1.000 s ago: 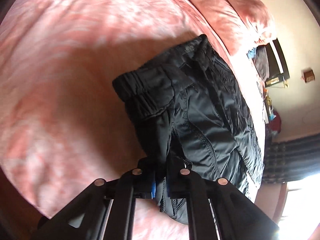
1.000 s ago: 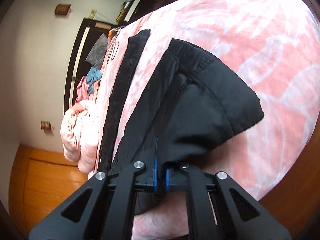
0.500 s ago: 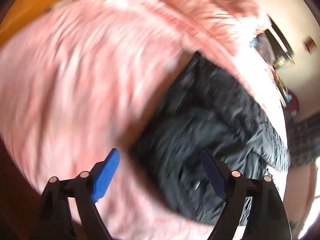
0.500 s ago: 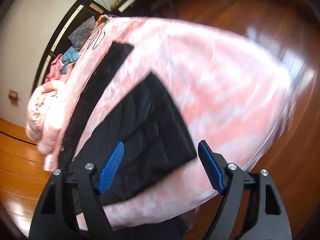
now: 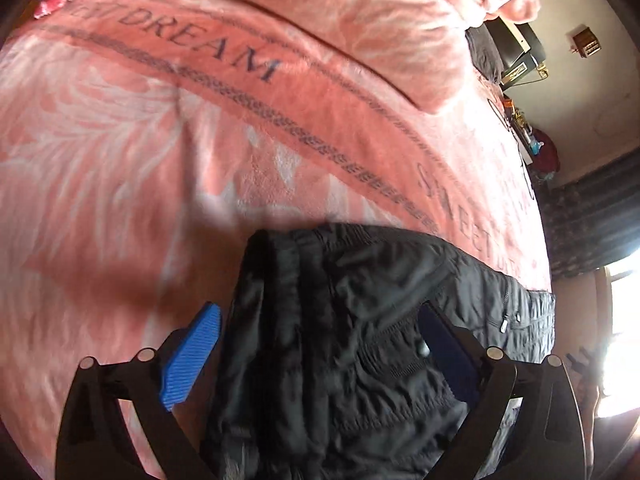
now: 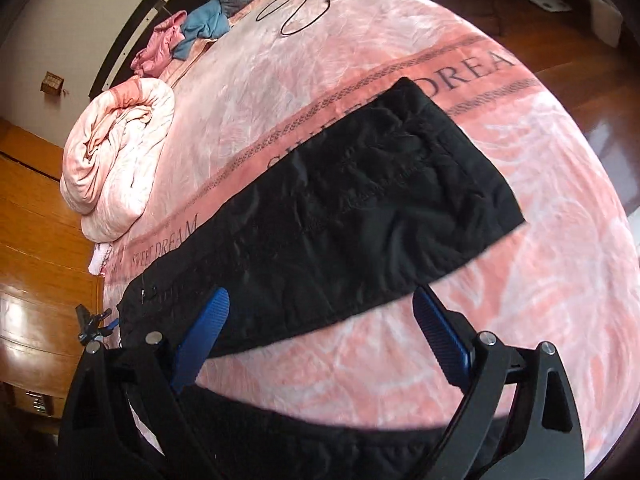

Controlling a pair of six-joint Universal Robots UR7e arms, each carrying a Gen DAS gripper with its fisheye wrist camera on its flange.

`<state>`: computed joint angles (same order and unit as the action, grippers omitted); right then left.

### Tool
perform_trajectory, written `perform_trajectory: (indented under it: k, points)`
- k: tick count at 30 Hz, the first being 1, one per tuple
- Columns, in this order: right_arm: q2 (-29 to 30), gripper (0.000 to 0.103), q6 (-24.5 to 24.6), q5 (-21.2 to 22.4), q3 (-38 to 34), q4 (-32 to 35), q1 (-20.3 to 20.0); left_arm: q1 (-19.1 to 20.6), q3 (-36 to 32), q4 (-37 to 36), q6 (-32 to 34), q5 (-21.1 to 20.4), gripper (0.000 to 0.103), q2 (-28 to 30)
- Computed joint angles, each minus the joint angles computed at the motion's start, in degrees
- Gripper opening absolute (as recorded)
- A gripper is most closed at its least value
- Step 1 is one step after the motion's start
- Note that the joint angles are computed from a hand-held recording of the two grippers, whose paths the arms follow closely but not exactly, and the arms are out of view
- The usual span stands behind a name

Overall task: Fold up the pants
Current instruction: 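Lift the held hems and fold them over toward the waistband with both grippers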

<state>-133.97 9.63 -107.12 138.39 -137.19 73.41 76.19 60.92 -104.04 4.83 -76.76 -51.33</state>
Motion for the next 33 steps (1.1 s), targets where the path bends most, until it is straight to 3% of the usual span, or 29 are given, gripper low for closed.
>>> perform_trajectory:
  k: [5,9,10,11,12,14,18,23,24,25,26,27,30,33]
  points:
    - [8.6,0.093,-7.1,2.1,-5.9,-1.9,-5.7,0.3,-2.9,3.7,4.6,-0.1,0.099,2.5]
    - [12.1,0.093,-11.9,4.7,-8.5,-5.3,-12.6,0.6,-2.9,3.5,4.8,-0.5,0.097,2.6]
    - [13.2,0.093,-12.9,5.4,-9.1,-6.4,-14.2,0.2,-2.4,2.9,5.2,0.6,0.094,2.5]
    - [14.1,0.093,-13.9,5.7,-9.8,-7.0,-15.5,-0.1,-1.5,1.9,5.7,2.1,0.084,2.2]
    - [14.6,0.093,-14.6,5.8,-10.1,-7.6,-16.3,-0.3,-1.4,1.5,5.7,3.2,0.065,2.2]
    - [16.4,0.093,-16.1,6.2,-11.2,-9.4,-18.6,0.2,-3.1,2.1,4.1,1.7,0.045,3.0]
    - [20.2,0.093,-17.8,8.7,-13.8,-10.7,-20.9,-0.2,-2.1,0.9,4.1,2.8,0.042,3.0]
    - [25.1,0.094,-19.2,5.6,-16.5,-8.7,-19.5,-0.3,-1.0,-0.6,2.9,3.7,0.034,2.3]
    - [25.0,0.085,-19.6,5.2,-16.4,-9.0,-19.1,-0.7,-0.4,-1.2,3.0,4.8,0.032,2.0]
    - [24.5,0.057,-19.7,5.6,-16.1,-9.2,-19.0,-1.1,0.2,-1.8,3.1,5.6,0.03,1.8]
    - [23.7,0.043,-19.6,5.9,-15.9,-8.9,-19.0,-1.4,1.1,-3.0,3.3,6.2,0.026,1.3]
    - [22.6,0.016,-19.6,6.0,-15.4,-8.6,-18.8,-1.8,2.3,-4.6,3.6,6.6,0.023,0.7]
    - [19.0,0.011,-19.8,5.9,-13.7,-8.3,-17.2,-2.6,5.9,-8.8,4.0,8.0,0.021,-1.2]
    - [15.8,0.01,-19.0,2.7,-12.5,-8.1,-13.6,-3.5,7.7,-10.8,3.9,8.9,0.02,-2.7]
